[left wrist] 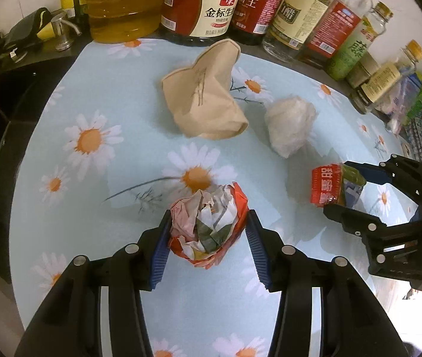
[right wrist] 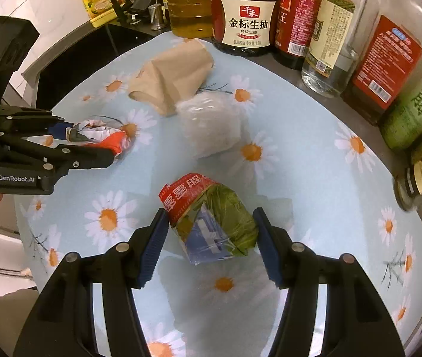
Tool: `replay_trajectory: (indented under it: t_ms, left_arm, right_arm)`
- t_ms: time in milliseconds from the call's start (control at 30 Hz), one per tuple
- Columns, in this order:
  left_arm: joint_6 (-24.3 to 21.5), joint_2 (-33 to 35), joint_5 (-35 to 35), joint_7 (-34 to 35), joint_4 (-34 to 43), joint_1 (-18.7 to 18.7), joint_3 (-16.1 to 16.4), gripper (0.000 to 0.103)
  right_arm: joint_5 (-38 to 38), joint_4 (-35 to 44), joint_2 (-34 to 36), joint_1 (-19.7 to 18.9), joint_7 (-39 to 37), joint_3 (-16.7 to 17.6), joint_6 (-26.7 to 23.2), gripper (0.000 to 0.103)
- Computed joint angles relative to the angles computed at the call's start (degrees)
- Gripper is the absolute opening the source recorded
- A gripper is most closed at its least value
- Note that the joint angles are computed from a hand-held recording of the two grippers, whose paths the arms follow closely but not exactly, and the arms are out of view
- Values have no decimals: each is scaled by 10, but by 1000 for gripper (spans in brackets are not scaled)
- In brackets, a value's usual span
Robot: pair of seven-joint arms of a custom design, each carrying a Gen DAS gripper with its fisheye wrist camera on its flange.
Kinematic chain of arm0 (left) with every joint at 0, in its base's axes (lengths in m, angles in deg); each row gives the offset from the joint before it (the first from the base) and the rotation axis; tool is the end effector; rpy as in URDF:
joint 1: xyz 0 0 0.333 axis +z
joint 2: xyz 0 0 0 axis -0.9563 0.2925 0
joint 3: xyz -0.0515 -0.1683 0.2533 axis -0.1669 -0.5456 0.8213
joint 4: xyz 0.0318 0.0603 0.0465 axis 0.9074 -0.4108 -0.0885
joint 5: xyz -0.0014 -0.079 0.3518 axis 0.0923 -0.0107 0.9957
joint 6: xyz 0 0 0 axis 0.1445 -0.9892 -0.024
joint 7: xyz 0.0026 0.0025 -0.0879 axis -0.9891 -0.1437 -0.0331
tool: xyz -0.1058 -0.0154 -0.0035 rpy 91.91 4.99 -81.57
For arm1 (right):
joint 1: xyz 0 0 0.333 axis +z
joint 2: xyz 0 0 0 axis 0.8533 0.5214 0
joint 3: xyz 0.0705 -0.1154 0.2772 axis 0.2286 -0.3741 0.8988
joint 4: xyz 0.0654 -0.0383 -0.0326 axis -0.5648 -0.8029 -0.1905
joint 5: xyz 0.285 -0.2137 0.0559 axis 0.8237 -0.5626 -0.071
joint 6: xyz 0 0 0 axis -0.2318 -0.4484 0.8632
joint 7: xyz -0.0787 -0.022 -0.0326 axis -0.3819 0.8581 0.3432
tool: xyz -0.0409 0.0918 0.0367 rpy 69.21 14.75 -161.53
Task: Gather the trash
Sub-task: 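Carry the wrapper and snack bag down over the black bin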
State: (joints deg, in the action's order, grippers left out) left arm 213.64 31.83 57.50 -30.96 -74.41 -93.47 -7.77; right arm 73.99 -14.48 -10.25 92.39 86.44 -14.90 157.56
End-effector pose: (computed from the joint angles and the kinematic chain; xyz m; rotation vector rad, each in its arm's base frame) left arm 0.4359 -0.3344 0.5532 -2.0698 2.1745 -0.5997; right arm 0.4677 0.4430 0.5606 -2.4694 1.1876 -0.0634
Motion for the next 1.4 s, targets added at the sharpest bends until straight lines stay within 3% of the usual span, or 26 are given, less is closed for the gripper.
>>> replay_trajectory:
  t_ms: [333, 700, 1400]
  left_arm:
    - [26, -109, -82, 100, -106, -4, 15, 46]
    - [9, -249, -154, 188, -226, -20, 43, 46]
    - [-49, -420, -217, 254, -362, -44, 66, 46]
  right_arm:
    - [-53, -22, -43, 43, 123, 11, -12, 58]
    - [-95, -12, -50, 95, 250, 30, -40, 58]
    - [-137, -44, -61, 168, 427, 62, -18, 58]
